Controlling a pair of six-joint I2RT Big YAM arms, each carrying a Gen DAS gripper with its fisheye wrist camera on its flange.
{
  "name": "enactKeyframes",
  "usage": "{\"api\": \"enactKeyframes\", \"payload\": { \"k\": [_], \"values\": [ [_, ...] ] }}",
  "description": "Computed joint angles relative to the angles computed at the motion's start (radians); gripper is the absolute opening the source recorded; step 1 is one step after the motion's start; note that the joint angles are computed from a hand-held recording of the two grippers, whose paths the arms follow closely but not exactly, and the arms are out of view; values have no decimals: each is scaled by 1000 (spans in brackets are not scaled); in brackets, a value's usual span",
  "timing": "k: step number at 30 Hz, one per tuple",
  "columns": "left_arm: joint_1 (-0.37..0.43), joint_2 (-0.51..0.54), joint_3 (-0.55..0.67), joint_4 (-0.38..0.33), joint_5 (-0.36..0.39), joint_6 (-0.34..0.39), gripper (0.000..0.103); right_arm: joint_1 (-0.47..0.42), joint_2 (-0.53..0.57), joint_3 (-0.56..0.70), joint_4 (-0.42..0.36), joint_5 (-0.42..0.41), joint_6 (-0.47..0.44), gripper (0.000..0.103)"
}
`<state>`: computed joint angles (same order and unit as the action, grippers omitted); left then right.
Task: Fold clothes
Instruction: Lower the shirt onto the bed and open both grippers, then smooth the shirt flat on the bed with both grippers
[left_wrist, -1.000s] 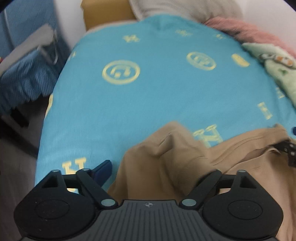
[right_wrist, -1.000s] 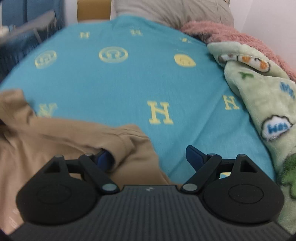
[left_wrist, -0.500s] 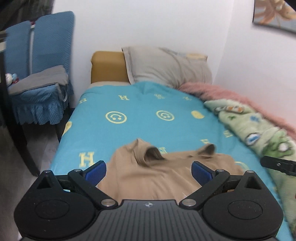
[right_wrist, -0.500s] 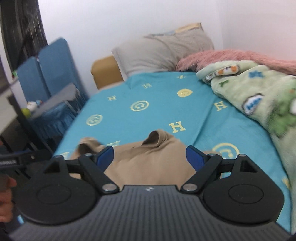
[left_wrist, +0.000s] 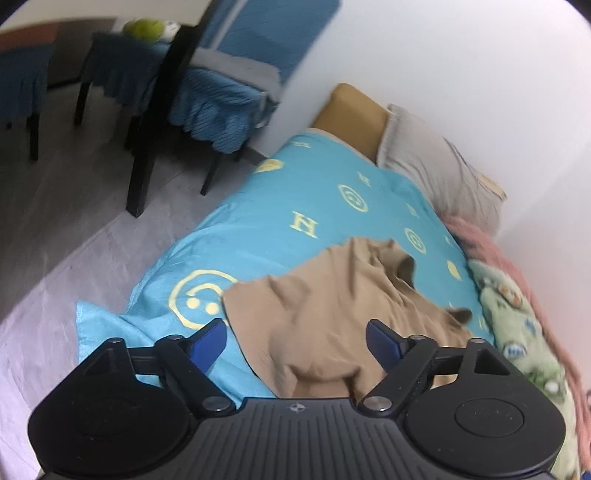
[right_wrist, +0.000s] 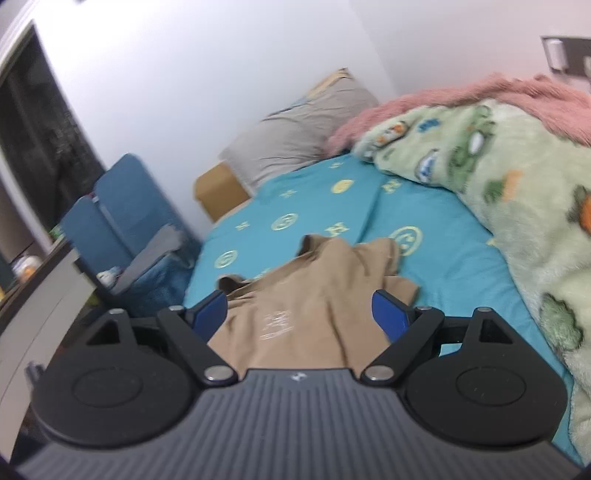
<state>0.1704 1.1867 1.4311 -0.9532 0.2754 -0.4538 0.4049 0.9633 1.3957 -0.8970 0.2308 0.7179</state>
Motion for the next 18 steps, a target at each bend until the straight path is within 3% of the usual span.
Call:
{"api": "enactKeyframes", "payload": {
  "k": [6, 11, 12, 13, 14, 18],
  "values": [
    [18, 79, -36, 69, -20, -71, 57, -89, 42, -42, 31, -107, 65, 87],
    [-9, 145, -31, 143, -76, -76, 53, -122, 59, -77, 71, -158, 85, 87],
    [-16, 153, -28, 156, -81, -68, 36, -128, 67, -78, 71, -168, 91, 87],
    [-24, 170, -16, 157, -74, -54, 25, -131, 76, -77, 68, -176, 99, 87],
    [-30, 190, 4, 145, -69, -23, 6, -133, 85, -75, 66, -182, 108, 87],
    [-69, 244, 111, 103, -159, 197, 4, -135, 109, -67, 62, -198, 114, 87]
  ]
}}
